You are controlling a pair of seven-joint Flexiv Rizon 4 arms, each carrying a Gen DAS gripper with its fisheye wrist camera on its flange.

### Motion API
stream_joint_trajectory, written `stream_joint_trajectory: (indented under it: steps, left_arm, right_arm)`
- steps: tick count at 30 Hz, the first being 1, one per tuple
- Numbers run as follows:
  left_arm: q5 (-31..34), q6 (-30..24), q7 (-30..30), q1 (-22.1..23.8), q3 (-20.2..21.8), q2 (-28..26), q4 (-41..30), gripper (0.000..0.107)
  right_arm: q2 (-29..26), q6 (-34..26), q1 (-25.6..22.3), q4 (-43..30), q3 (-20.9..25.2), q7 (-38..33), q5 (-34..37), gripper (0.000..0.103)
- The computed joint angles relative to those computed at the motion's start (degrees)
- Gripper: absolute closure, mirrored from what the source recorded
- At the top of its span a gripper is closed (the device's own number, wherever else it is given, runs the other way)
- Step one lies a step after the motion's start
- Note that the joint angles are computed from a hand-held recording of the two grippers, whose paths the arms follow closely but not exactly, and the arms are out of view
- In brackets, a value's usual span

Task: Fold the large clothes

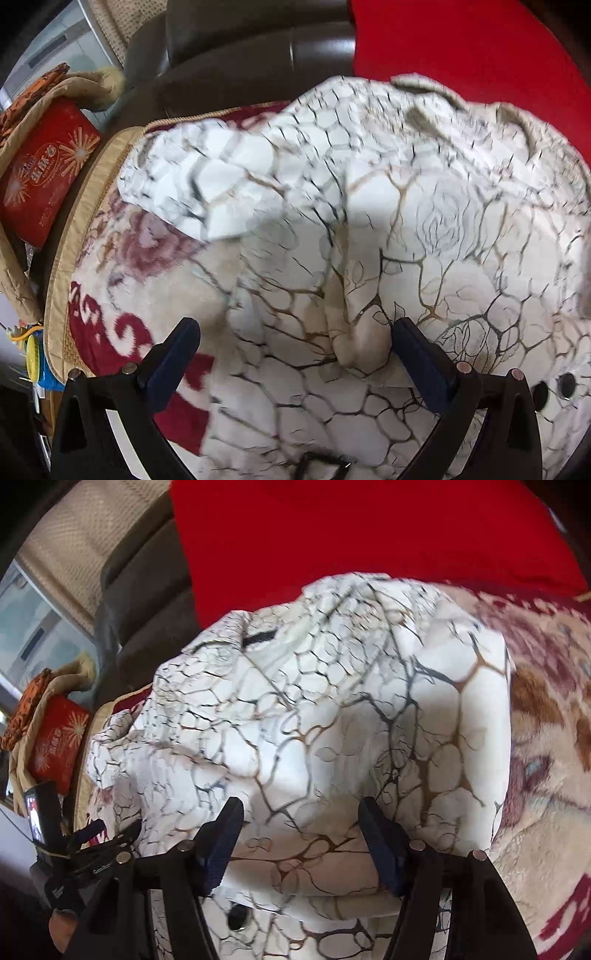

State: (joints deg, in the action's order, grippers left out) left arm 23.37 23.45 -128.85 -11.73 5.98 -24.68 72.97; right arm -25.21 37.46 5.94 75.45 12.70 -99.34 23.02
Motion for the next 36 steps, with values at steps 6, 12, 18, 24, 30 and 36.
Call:
stream_joint_trajectory:
  steps: [6, 12, 18, 24, 30, 36]
  left_arm:
    - [4.1, 3.8, -4.7, 1.7, 1.9, 9.3, 5.7, 0.004]
    - [-0.9, 4.7, -7.4, 10.1, 2.4, 12.2, 8.7, 0.004]
    - [-16.1, 13.0, -4.4, 19.2, 2.1, 8.9, 12.6, 0.004]
    - [-33.1, 25.6, -2.3, 24.6, 0.2, 3.8, 16.4, 0.004]
    - [-47.0, 35.7, 1.2, 26.5, -3.5, 0.0, 19.3, 0.086]
    - [-33.3, 35.8, -0.4, 19.6, 3.1, 0.6, 13.5, 0.101]
  right_arm:
    - [1.3, 1.5, -1.8, -0.4, 2.0, -5.9, 5.4, 0.034]
    - [-0.9, -4.6, 1.4, -0.2, -0.1, -2.5, -0.3, 0.034]
    - [0.7, -1.9, -0.5, -0.7, 0.8, -5.6, 3.5, 0.034]
    - [1.2, 2.6, -1.5, -1.2, 0.2, -6.9, 4.9, 0.034]
    - [-0.1, 4.9, -2.1, -1.5, -0.5, -6.1, 3.5, 0.034]
    - [-0.6, 6.1, -3.3, -2.0, 0.1, -5.7, 4.1, 0.034]
